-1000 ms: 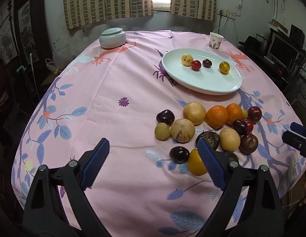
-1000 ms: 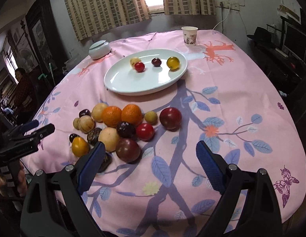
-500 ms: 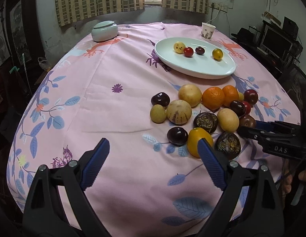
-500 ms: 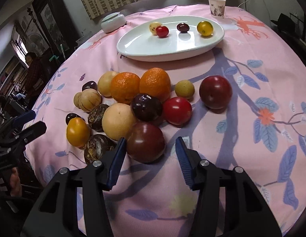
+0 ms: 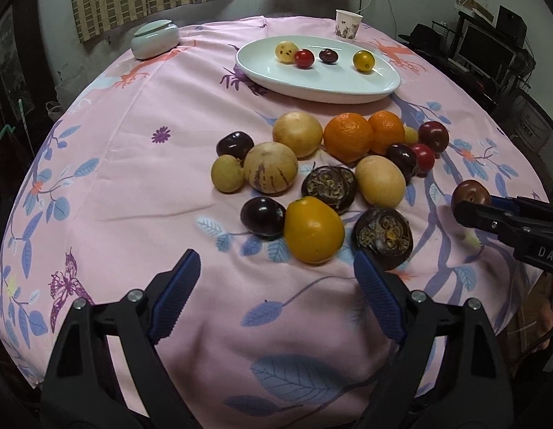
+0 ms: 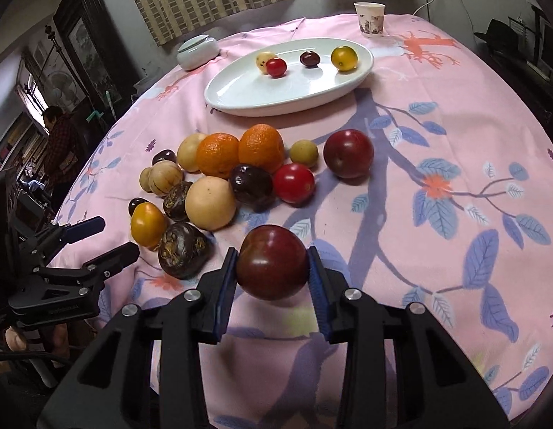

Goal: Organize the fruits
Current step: 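Grasp a large dark red plum with the right tool while the left tool grasps an orange-yellow tomato, then carry both fruits onto the white plate and open both tools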

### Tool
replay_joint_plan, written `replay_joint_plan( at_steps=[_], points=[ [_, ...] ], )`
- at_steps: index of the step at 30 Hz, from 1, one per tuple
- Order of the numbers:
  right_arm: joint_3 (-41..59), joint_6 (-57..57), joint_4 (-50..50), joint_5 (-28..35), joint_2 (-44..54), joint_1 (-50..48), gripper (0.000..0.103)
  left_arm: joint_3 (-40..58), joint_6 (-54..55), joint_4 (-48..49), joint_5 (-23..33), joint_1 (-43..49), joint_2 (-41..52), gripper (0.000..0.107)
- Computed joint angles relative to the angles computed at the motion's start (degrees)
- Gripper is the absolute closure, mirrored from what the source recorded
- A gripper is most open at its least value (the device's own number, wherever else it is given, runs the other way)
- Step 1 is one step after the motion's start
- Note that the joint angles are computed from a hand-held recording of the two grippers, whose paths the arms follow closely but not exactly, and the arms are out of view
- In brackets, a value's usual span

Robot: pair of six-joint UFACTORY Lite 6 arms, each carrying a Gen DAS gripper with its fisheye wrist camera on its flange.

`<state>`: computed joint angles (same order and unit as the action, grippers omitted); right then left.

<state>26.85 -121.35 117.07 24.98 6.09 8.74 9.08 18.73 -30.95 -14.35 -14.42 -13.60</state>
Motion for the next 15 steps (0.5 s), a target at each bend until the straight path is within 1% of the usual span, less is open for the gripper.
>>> replay_joint_plan(
  at_steps=[1,2,3,4,5,6,7,9,12,15],
  points=[
    [0.1,0.1,-0.6,0.6,0.4,-0.3,0.064,0.7,-0.4,-0.1,-0.3,-0.6,1.2,0.027],
    [0.0,0.0,-0.9,1.1,0.5,-0.5,0.064,1.3,-2.8,2.1,-0.4,-0.8,2.5,0.034],
    [-0.2,-0.4,-0.8,1.4,0.5,-0.4,0.064,2.1,-7.6,6.8,-0.9,-0.8,4.3,0.042],
    [-0.3,-0.5,-0.9,1.6,0.6,-0.3,0.064,3.4,-12.0,10.8,-1.3,-0.8,7.1,0.048],
    [-0.3,-0.2,-1.6,2.0,0.6,-0.4,0.064,4.9,-14.2,12.5,-1.4,-1.1,10.1,0.061],
    [-0.5,0.3,-2.3,2.5,0.6,-0.8,0.064,6.0,-14.3,11.7,-2.2,-1.8,12.5,0.064],
    [-0.7,0.3,-2.5,2.9,0.6,-1.1,0.064,6.1,-12.5,8.5,-4.5,-3.3,13.4,0.064],
    [-0.9,0.1,-2.7,3.2,0.8,-1.5,0.064,7.4,-8.5,2.7,-6.2,-5.6,15.5,0.064],
    [-0.9,-0.2,-2.8,3.6,1.4,-2.1,0.064,8.6,-10.6,5.1,-6.5,-5.3,16.6,0.064],
    [-1.1,-0.5,-2.6,4.1,1.7,-2.0,0.064,9.4,-9.6,4.0,-7.3,-6.0,17.3,0.064]
  ],
)
